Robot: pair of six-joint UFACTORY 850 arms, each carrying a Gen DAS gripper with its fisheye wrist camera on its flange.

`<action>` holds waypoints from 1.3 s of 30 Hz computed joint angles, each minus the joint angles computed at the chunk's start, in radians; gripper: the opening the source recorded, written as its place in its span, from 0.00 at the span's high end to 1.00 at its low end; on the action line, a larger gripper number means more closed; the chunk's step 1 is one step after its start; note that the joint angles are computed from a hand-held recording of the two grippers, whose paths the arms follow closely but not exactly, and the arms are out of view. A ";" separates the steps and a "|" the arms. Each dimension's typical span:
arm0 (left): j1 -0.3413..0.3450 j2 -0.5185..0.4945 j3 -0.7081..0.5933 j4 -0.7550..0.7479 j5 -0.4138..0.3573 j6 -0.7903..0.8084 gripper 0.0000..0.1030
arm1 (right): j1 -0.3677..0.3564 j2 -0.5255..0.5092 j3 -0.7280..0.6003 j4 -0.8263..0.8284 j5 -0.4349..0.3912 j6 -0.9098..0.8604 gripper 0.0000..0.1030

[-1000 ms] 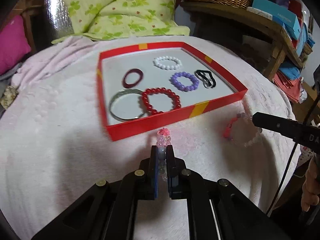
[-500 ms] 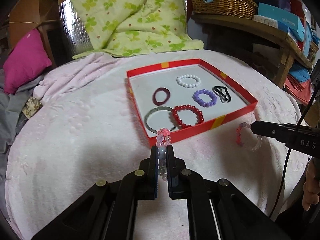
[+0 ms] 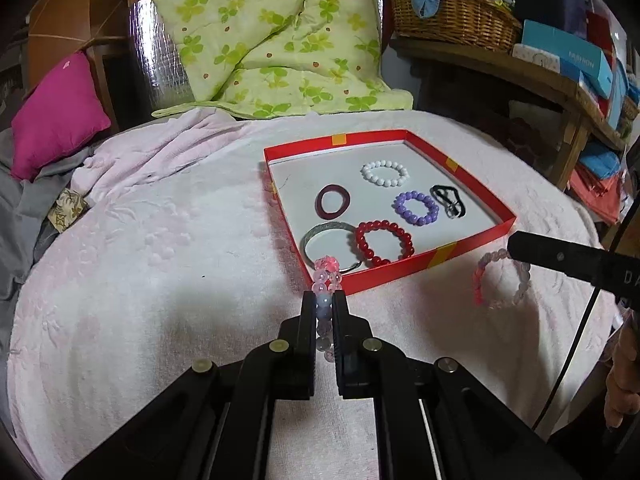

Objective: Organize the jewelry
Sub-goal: 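Carry the pink-white bracelet over the red box with the left tool while the right carries the pink-lavender bracelet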

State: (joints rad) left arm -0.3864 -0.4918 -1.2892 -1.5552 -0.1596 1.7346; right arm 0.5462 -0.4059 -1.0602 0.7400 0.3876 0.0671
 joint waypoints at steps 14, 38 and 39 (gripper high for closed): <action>0.053 0.003 -0.017 -0.119 -0.264 0.098 0.93 | -0.047 0.084 0.116 -0.248 0.136 0.353 0.92; -0.024 -0.315 -0.507 0.549 -0.300 -0.632 0.93 | -0.230 -0.085 -0.142 -0.318 -0.036 0.434 0.92; -0.026 -0.329 -0.528 0.571 -0.308 -0.660 0.93 | -0.238 -0.099 -0.159 -0.306 -0.048 0.424 0.92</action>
